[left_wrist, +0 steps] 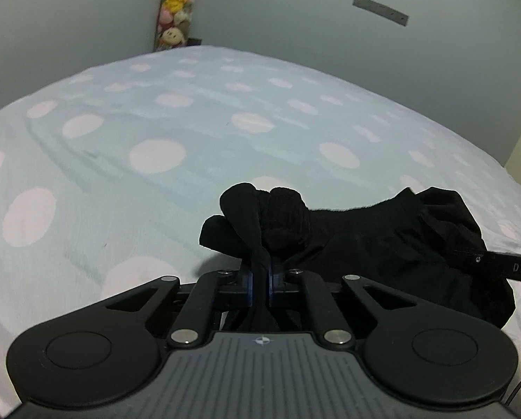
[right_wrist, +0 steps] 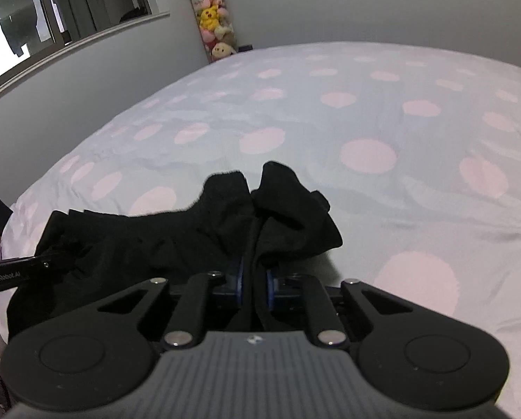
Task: Fold clothes
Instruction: 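Grasp the folded shorts edge with both grippers, then carry the held shorts with both grippers toward the clothes stack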
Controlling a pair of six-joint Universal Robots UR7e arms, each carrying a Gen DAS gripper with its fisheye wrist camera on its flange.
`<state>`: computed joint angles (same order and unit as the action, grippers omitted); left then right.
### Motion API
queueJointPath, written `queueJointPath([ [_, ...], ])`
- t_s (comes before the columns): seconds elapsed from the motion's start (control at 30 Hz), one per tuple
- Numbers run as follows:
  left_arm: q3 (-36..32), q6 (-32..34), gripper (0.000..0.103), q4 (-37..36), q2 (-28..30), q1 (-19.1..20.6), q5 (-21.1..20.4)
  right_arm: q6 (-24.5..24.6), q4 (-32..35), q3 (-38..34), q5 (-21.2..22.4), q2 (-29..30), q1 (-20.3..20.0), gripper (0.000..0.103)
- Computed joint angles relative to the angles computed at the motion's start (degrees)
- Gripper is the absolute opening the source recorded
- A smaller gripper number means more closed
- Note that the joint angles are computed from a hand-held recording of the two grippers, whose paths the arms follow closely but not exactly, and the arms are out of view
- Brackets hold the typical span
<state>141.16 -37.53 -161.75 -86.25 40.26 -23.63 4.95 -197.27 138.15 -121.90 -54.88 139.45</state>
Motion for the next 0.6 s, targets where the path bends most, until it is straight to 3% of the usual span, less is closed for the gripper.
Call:
queueJointPath([
  [0.23, -0.6, 3.4, 0.004, -3.6, 0.7, -4.0, 0.7, 3.3, 3.3, 0.9, -5.1, -5.9, 4.6, 0.009],
  [0.4, -3.2, 10.7, 0.004, -10.1, 3.4, -6.5, -0.1, 6.2, 8.8, 1.4, -10.1, -12.2, 8.8, 0.009],
  [0.6, -9.2, 21.6, 0.004, -15.8, 8.5, -8.4, -4.8, 15.7, 24.8, 0.8, -17.8, -23.1, 14.6, 0.009],
])
